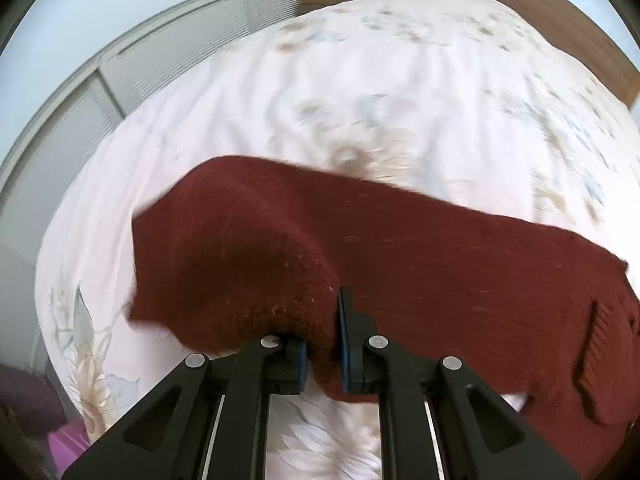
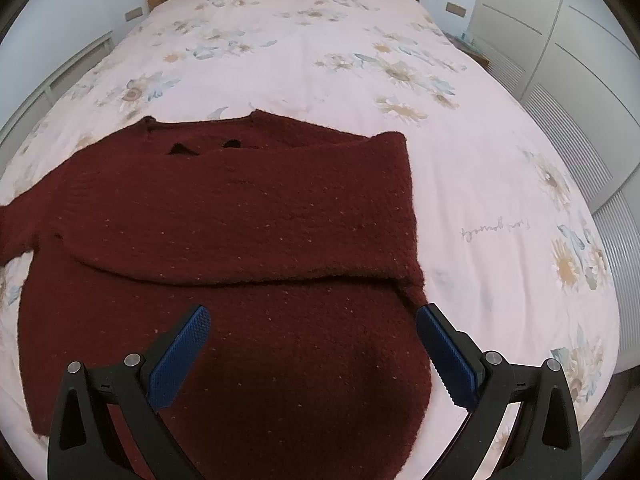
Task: Fold small clothes
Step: 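Lift and fold the held sleeve across the sweater body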
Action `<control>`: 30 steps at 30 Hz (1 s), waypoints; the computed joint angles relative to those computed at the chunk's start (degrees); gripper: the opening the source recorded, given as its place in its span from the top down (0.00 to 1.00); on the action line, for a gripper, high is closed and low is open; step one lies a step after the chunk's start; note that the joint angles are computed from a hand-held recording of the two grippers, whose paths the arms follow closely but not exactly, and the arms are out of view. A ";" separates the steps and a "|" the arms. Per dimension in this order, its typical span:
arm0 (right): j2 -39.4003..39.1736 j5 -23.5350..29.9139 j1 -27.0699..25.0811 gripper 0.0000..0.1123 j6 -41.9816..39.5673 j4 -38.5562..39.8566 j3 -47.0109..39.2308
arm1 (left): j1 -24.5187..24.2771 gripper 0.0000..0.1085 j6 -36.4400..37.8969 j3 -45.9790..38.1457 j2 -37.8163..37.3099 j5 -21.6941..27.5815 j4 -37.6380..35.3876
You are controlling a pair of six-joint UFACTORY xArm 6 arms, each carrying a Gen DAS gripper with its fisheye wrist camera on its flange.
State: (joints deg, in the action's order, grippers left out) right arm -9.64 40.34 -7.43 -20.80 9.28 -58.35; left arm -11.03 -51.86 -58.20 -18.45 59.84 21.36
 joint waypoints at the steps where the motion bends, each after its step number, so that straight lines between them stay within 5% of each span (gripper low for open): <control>1: -0.14 -0.02 0.02 0.09 -0.26 0.21 0.08 | -1.16 0.91 0.15 -0.72 -0.06 0.65 0.02; 13: 2.16 1.49 -1.71 0.09 -3.59 4.92 -5.25 | -15.91 0.92 4.01 -23.63 16.63 0.64 -0.67; 30: 4.22 2.25 -5.80 0.09 -6.50 9.73 -8.58 | -25.36 0.92 16.68 -66.90 53.80 3.83 -5.09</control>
